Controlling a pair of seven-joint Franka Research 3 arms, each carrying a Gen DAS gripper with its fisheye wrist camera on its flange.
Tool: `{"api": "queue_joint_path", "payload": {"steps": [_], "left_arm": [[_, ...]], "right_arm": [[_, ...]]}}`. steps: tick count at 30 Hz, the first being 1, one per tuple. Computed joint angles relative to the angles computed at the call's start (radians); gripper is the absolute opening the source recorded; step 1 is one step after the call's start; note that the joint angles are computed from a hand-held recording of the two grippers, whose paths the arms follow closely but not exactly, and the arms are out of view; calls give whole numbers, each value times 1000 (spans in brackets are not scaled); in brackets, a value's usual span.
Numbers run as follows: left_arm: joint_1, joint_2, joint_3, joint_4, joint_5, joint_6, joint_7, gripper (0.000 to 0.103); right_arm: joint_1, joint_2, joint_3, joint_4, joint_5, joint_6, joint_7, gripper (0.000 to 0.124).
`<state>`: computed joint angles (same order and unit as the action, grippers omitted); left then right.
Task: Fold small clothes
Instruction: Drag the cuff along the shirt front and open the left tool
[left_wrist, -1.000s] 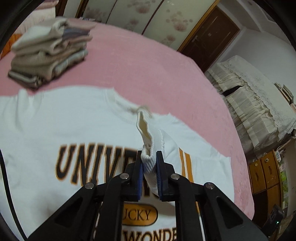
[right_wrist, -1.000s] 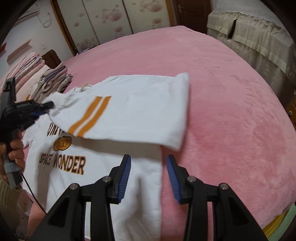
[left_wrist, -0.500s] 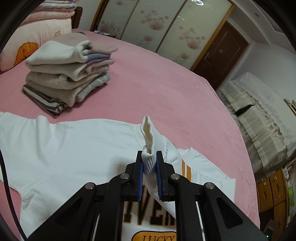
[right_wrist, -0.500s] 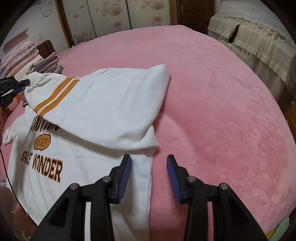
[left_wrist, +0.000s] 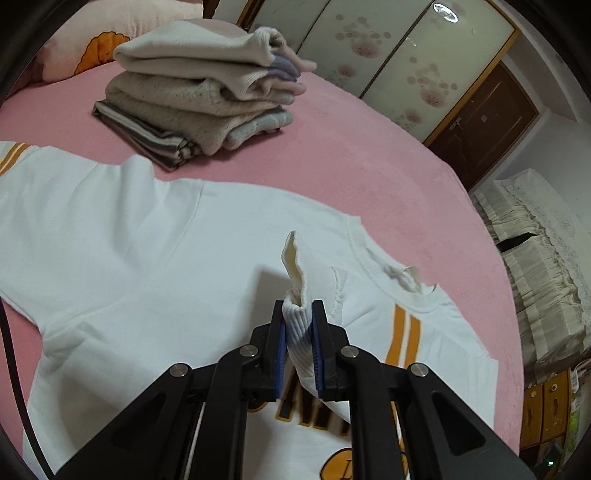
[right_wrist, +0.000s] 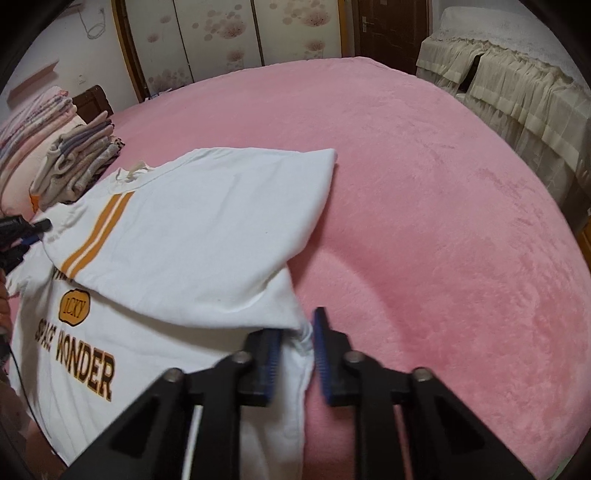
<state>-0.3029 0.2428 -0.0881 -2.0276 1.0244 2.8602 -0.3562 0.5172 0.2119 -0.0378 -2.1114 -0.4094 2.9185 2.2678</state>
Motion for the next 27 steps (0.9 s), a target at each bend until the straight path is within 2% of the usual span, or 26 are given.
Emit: {"api": "queue_joint_path", "payload": {"steps": [2,4,6,8,13,17,19,22,27], "left_arm": [[-7,11,2,3,7,-12,-11,10],[-16,14,9,1,29,-15,-43,10],[-16,15,12,-6,45,-11,-65,11],[-14,14,15,-17,61,0,-92,11],[-6,6,23,-49,125,38,-180,12],[7,9,21,-56,130,72,-179,13],[24,12,17,-60,102,104,-149,14],[36,17,13,-59,49,120,-73,18],[35,31,4,-44,-60,87,88,18]], "right_arm": [[58,-10,-63,-7,-134,3,139,10],[81,-21,-87,-13,-235,1,273,10],[81,-31,-89,-24,-293,4,373,10],[61,-30,-64,-26,-292,-16,404,9],[1,-12,-2,-24,-218,-22,354,10],[-49,-18,48,-40,-50,-15,195,12],[-61,-37,60,-60,22,-5,129,17],[-52,-74,50,-85,19,-23,103,26],[-76,-128,82,-122,53,-44,23,26]]}}
